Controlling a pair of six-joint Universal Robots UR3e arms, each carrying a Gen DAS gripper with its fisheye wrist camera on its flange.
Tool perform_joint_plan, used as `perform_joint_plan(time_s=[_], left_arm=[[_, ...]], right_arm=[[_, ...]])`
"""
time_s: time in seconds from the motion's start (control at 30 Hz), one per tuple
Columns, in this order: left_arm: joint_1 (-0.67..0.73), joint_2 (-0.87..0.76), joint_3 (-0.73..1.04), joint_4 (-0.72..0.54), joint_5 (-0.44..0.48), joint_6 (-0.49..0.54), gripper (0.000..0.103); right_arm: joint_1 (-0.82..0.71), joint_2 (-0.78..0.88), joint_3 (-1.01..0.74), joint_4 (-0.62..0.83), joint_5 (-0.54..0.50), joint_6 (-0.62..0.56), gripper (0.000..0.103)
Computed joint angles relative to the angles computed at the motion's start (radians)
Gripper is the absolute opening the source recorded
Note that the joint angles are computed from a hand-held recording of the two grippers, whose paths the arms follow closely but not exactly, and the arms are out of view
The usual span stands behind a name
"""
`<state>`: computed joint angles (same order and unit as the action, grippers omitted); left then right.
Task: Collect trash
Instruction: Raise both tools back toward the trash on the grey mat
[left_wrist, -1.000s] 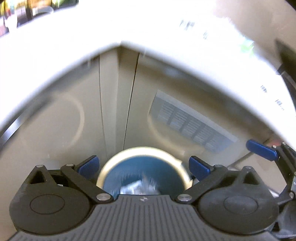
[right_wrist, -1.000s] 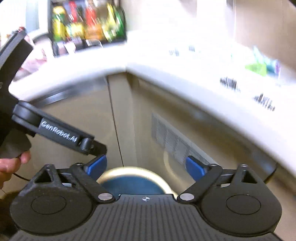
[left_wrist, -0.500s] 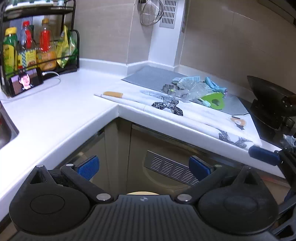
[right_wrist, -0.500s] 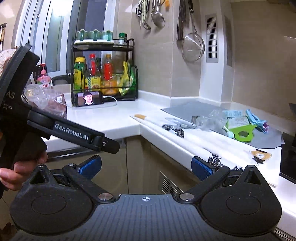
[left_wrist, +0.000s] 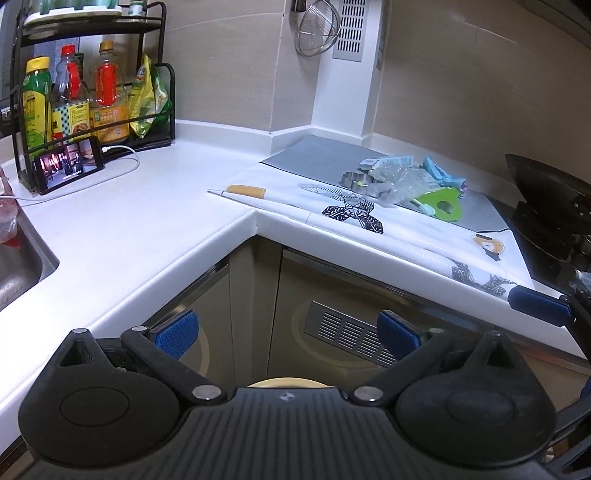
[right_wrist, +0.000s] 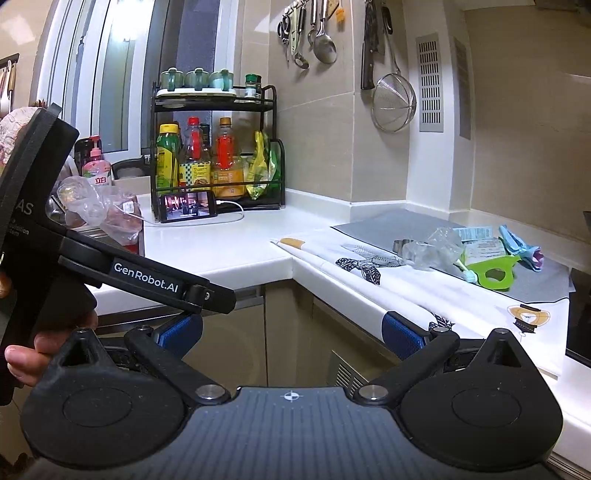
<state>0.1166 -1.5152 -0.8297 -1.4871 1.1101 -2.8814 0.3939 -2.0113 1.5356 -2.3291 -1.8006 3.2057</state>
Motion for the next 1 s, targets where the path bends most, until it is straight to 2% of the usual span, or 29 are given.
perform_joint_plan(time_s=[0.27,0.37,0.5,0.7,1.0], left_arm=[[-0.003,0.004,-0.037,0.02,0.002,0.015,0.103],[0.0,-0.004,-0.035,0.006,-0.003,0.017,0.103],[-0.022,-0.023,-0.029,0.019,0.017,0.003,0.103],[-0.015,-0.005,-0.056,0.031,0.012,-0.004,0.103],[-0.034,-0.028,-0.037,0.027,0.038,-0.015,0.103]], right_arm=[[-0.039,-0.004,0.007,0.025,0.043,0.036,0.103],[-0.003,0.008,0.009,0.013,0.004,0.046,0.103],[-0.007,-0.005,0.023,0.014,0.001,0.04,0.103],[-0.061,-0.01,0.02,0.035,0.067,0.063,0.103],[-0.084,-0.023,0.039,0.026,0.099,0.056,0.103]])
